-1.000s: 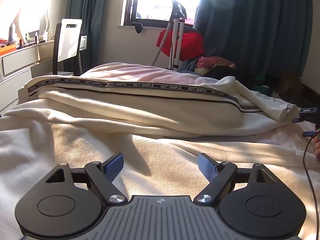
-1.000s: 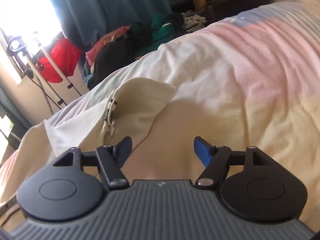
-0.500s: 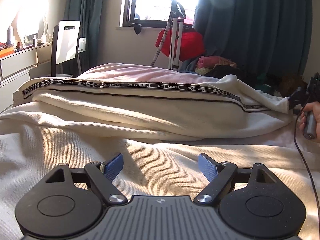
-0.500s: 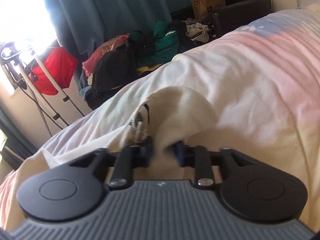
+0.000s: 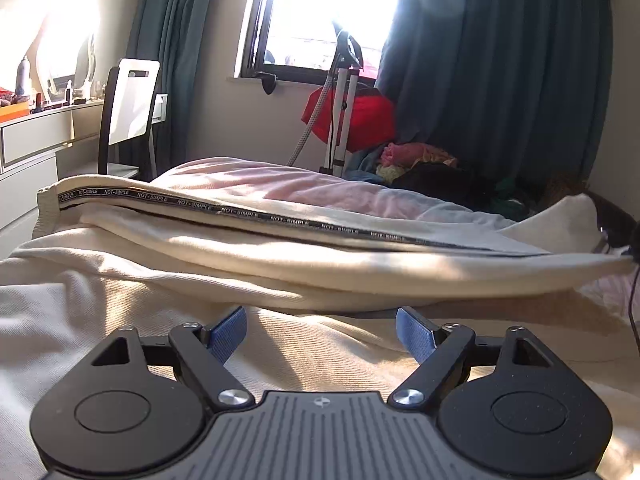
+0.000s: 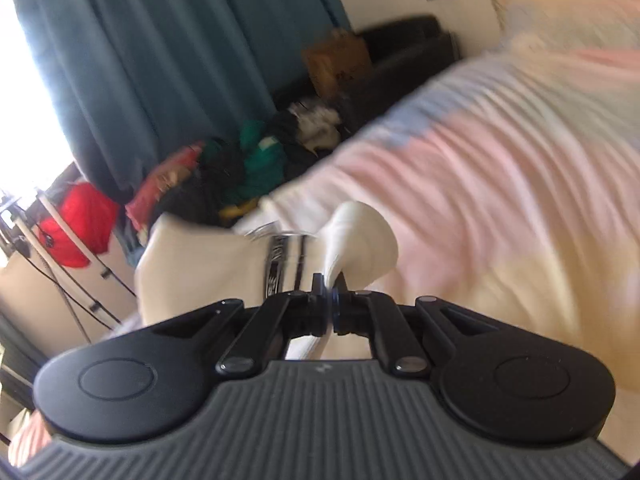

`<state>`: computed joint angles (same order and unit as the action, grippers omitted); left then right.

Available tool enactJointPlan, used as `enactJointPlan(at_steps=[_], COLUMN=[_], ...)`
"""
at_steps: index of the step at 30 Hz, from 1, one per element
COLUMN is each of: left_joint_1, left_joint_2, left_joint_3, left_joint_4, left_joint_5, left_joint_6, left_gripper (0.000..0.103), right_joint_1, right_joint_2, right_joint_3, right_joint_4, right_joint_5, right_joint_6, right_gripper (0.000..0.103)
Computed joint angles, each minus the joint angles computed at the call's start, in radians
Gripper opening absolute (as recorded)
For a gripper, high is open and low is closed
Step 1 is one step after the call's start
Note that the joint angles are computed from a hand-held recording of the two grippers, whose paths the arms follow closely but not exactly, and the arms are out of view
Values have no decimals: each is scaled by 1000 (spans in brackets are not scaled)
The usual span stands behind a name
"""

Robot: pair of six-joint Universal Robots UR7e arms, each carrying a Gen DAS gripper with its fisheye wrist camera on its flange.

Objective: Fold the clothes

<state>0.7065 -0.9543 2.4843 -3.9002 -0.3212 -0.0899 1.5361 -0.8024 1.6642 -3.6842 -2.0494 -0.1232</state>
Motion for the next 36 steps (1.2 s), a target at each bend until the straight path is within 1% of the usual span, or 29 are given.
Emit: enactJointPlan(at_steps=[4, 6, 8, 10, 12, 14, 16, 17, 19, 20, 23, 24, 25, 26, 27, 28, 29, 31, 32, 34, 36], left_joint_1=[-29, -41, -54, -64, -65, -61, -63, -66, -73, -81, -105, -114, -122, -136, -145, -155, -164, -190, -212, -245, -280], left_joint_2=[3, 4, 2, -7, -32, -59, -78, -84, -96, -103, -130, -143, -156, -154, -169, -185, -205, -220, -230, -277, -343], left_joint_3=[12, 16, 22, 32, 42, 50, 58, 62, 71, 77, 93, 99, 105, 111, 118, 124, 131, 147, 156, 167, 178], left_joint_4=[9, 12, 23, 46, 107, 164, 207, 223, 259, 273, 338, 371, 405, 402, 436, 471, 512, 565, 636, 816, 1004], left_joint_5=[14, 20, 26, 34, 29, 20, 23, 31, 48, 52, 64, 65, 66, 74, 66, 58, 47, 61, 82, 101, 103], left_joint_6=[1, 3, -10, -35, -93, -148, -188, -202, -234, -248, -307, -331, -355, -353, -378, -403, -442, -487, -527, -637, -758], left_gripper=[84, 84, 84, 84, 84, 84, 84, 84, 84, 84, 84, 84, 84, 84, 84, 85, 85, 85, 85, 85, 85], right_joint_1=[-81, -95, -92, -75, -65, -74, -93, -103, -130, -137, -128, -124, -119, -114, -111, -102, -92, -64, -55, -46, -26], right_joint_2=[-54, -63, -76, -88, -99, -111, -107, -106, -115, -124, -153, -171, -189, -208, -232, -247, -262, -296, -321, -390, -426], right_joint_3=[162, 199, 213, 203, 201, 215, 231, 237, 259, 279, 331, 363, 394, 426, 462, 498, 534, 597, 631, 695, 738], right_joint_4=[-26, -65, -94, -102, -113, -117, -120, -109, -77, -76, -73, -88, -102, -114, -123, -158, -193, -235, -233, -178, -167], right_joint_5=[33, 62, 94, 106, 112, 122, 114, 107, 130, 140, 146, 162, 178, 195, 225, 241, 257, 276, 296, 356, 380], right_joint_6=[95, 96, 90, 65, 33, 19, -28, -30, -15, -24, -99, -132, -165, -198, -210, -228, -245, -282, -280, -276, -323], right_gripper=[6, 6, 6, 6, 5, 6, 6, 6, 8, 9, 10, 12, 21, 46, 64, 93, 100, 102, 102, 102, 102])
